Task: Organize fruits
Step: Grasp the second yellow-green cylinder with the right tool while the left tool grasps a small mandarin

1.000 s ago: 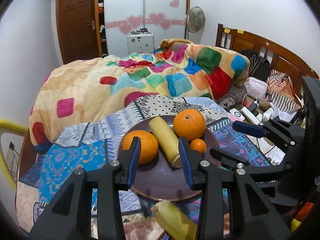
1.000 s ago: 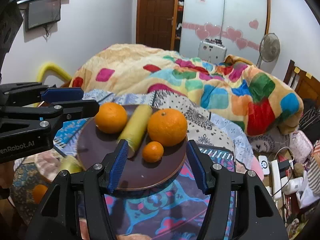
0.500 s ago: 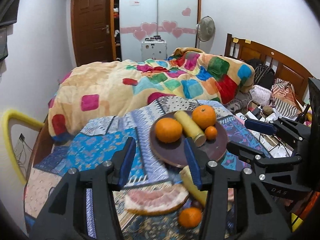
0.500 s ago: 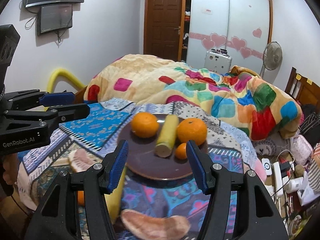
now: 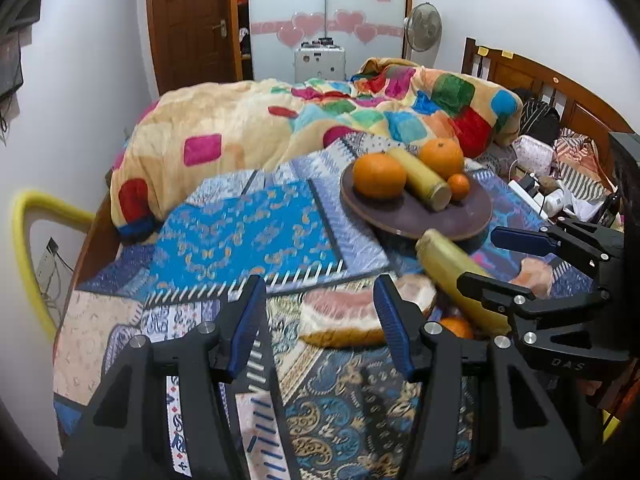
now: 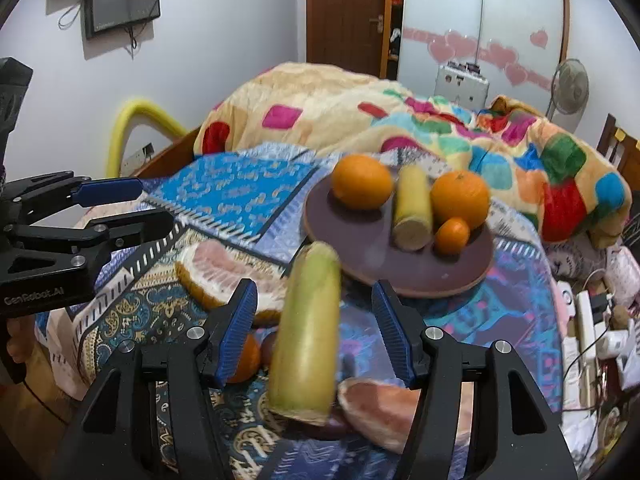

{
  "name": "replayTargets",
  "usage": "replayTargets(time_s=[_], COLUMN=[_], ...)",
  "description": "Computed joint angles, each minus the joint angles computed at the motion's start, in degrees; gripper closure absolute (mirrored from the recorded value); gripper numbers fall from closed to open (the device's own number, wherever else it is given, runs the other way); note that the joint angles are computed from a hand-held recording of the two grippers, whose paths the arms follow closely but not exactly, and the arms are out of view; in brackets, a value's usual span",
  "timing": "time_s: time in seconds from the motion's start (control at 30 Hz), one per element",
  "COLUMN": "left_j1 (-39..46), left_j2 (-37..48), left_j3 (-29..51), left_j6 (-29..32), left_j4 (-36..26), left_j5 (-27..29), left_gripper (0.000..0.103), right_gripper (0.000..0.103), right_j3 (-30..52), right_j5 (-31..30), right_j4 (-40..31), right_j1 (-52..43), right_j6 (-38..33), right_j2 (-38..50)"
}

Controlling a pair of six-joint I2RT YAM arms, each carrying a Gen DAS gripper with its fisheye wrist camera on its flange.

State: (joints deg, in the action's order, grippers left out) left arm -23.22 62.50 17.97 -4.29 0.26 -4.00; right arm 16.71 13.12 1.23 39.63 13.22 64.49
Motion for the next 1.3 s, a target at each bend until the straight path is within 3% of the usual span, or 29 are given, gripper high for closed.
replayTargets(time_s=[0.17, 0.3, 0.47, 0.57, 0.8, 1.0, 1.3], left_j1=[3.26, 4.4, 3.4, 2.39, -2.58, -8.62, -18.24], left_j2=[1.2, 3.13, 3.26, 2.28, -2.6, -3.92, 3.75], left_j3=[-2.16, -2.88, -3.66, -3.87, -4.44, -4.61, -4.28], left_j6=[0.86, 0.69, -0.43, -1.31, -5.17, -9.7, -16.68], left_j4=[2.59, 4.58, 5.38, 4.54, 0.1, -1.83, 2.84], left_j5=[3.85, 5.58, 5.18, 4.89, 2.35, -0.23, -4.11], left_gripper=[0.047, 0.047, 0.047, 0.047, 0.047, 0.047, 0.047], right_gripper=[0.057, 0.059, 0.068, 0.069, 0.069, 0.07, 0.07], right_j3=[0.75, 1.22, 2.21, 1.14, -1.4, -1.61, -1.41], right_j5=[0.13, 1.05, 2.35, -0.41, -1.25, 3.91, 3.65], right_j4=[1.63, 2.02, 1.04, 1.25, -5.22, -18.16, -31.75], right_j1=[1.24, 1.61, 1.88, 0.01, 0.9, 5.5, 2.81], right_j6=[2.06, 2.7, 2.79, 2.91, 5.63, 7.76, 6.83], right_j2=[4.96, 6.94, 9.12, 7.25, -5.34, -21.24, -37.99])
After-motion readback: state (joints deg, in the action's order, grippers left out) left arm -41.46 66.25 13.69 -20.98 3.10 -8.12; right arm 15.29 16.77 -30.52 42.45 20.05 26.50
